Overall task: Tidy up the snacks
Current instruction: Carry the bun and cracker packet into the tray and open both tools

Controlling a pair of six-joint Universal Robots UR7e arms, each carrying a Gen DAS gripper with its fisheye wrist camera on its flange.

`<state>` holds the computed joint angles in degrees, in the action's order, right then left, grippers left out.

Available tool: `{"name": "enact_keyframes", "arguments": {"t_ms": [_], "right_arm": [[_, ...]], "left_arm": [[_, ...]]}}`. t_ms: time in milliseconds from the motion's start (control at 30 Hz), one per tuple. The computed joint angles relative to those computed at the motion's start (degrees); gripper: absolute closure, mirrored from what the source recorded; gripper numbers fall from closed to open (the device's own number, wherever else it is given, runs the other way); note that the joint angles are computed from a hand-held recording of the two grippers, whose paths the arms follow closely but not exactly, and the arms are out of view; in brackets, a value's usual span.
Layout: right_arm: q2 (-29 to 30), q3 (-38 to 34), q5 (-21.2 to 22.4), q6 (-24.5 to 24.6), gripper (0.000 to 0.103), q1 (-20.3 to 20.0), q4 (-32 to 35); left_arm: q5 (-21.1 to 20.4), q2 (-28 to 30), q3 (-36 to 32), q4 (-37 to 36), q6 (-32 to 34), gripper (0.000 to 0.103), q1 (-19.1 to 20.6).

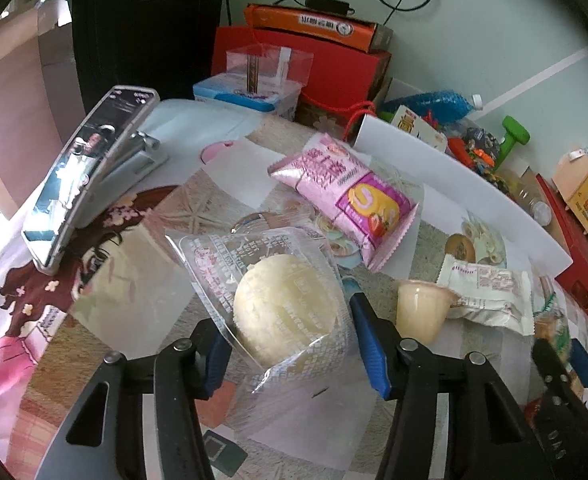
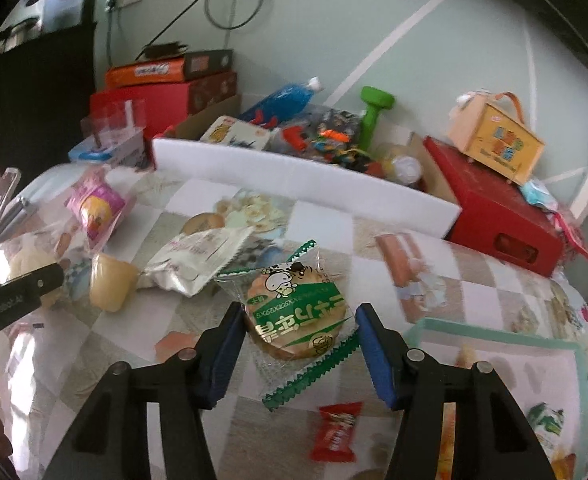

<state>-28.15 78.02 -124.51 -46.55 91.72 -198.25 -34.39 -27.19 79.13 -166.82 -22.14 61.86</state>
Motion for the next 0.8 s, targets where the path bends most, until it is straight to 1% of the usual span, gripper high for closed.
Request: {"name": "enact_keyframes", "arguments": {"t_ms": [100, 200, 300, 367, 433, 533, 633, 800], "right_arm": [[-1.89, 1.22, 0.15, 2.45, 0.044, -0.05, 0.33], [-3.33, 2.13, -0.43, 3.93, 0.044, -0.08, -0.44], [-5.39, 3.28, -0.59, 6.66, 0.044, -0.45, -1.31], [-6.29, 3.57, -1.71, 7.86, 0.044, -0.66, -2.36], [-6.86, 3.39, -3.84, 8.91, 0.044, -0.89, -3.99], [-7.74, 3.03, -6.91, 10.83, 0.044, -1.49, -5.60], [-9.15, 3.14, -9.47, 13.38, 0.044, -2.43, -7.01], [-11.46, 3.76, -13.46, 16.93, 0.044, -3.91, -10.33]], "left_arm": [[0.98, -0.08, 0.36, -1.56, 1.14, 0.046, -0.60], [1.66, -0.15, 0.79, -3.86, 2.95, 0.046, -1.43], [2.11, 0.00, 0.81, -5.70, 4.81, 0.046, -2.27], [1.85, 0.23, 0.67, -6.94, 6.24, 0.046, -2.80], [1.21, 0.79, 0.15, -8.13, 8.08, 0.046, -3.48], [-0.99, 2.01, -1.15, -9.20, 11.55, 0.046, -4.57], [-4.55, 3.62, -2.87, -9.34, 15.01, 0.046, -5.73], [-9.78, 6.84, -6.45, -7.16, 19.88, 0.046, -7.59]]}}
